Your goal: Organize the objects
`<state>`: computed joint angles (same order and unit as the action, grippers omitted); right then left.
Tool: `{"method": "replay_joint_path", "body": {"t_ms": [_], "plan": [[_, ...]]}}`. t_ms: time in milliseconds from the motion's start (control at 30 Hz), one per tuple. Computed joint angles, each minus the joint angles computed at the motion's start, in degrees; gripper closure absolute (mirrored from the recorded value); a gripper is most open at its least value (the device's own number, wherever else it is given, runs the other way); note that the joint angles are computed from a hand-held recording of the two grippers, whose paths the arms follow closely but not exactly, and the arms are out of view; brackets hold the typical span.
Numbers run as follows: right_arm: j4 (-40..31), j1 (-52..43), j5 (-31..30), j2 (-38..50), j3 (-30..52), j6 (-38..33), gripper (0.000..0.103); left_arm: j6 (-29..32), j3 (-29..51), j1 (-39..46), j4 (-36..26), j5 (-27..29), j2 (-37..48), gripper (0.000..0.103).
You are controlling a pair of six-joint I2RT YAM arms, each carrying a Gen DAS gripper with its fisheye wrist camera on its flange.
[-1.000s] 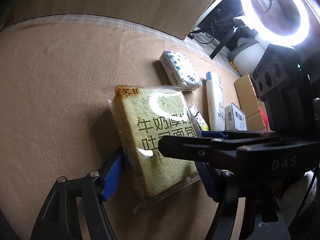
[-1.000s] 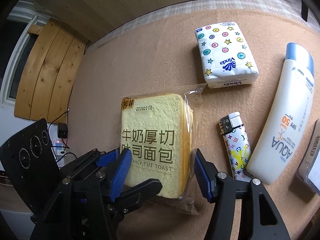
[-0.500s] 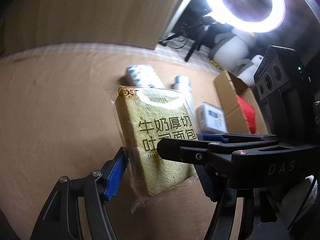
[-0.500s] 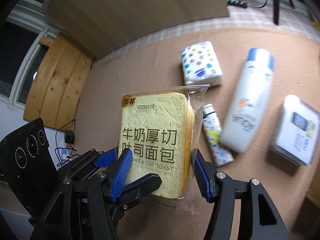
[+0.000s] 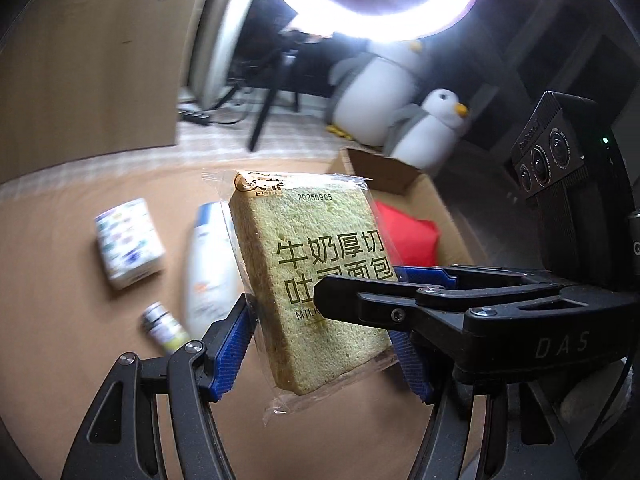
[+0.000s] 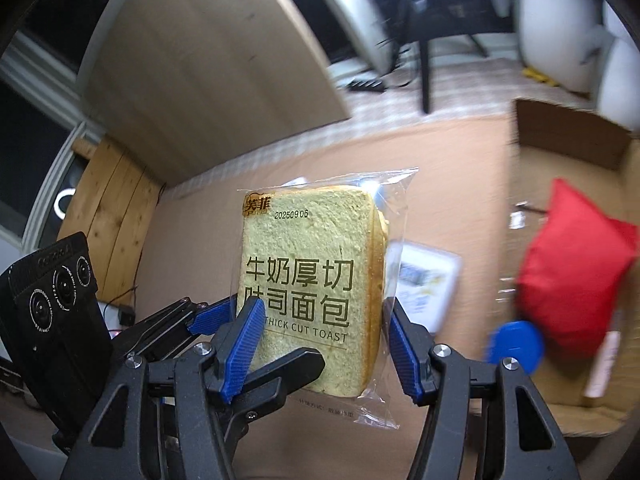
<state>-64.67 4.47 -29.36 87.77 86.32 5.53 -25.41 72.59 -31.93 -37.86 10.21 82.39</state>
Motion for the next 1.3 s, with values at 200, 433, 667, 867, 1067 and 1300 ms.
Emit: {"method": "replay_joint_path", "body": {"t_ms": [200,433,667,867,1067,1300], "plan": [[-3.95,-10.54,-0.67,1.41,2.63,-7.9,0.046,-1.8,11.27,-6.14,1.08,-2.02,11.33,0.034],[-5.03,-19.75,-0.05,4.87,6.74,-11.92,0.046,-1.95,27.69,-9.86,-0.8,-2.97,25.08,0.035],[-4.13,-24.43,1.92,10.75,12.46,-15.04,0.046,-2.38,43.7,-10.6,-3.65,-2.51,37.83,0.034],[-3.74,-26.28,2.06,16.08,17.24,-15.97,0.046,-2.32,57.05,-10.36,-8.95,-2.68,46.76,0.034],[-3.68,-26.45,2.5,19.78,20.07,-16.11,0.046,-1.9,66.18,-9.8,-13.15,-2.14,52.85,0.035],[-4.18,-27.6,1.17,21.1,20.46,-16.5,0.045,-1.22,74.62,-9.26,-17.62,-1.65,57.62,0.008]]}}
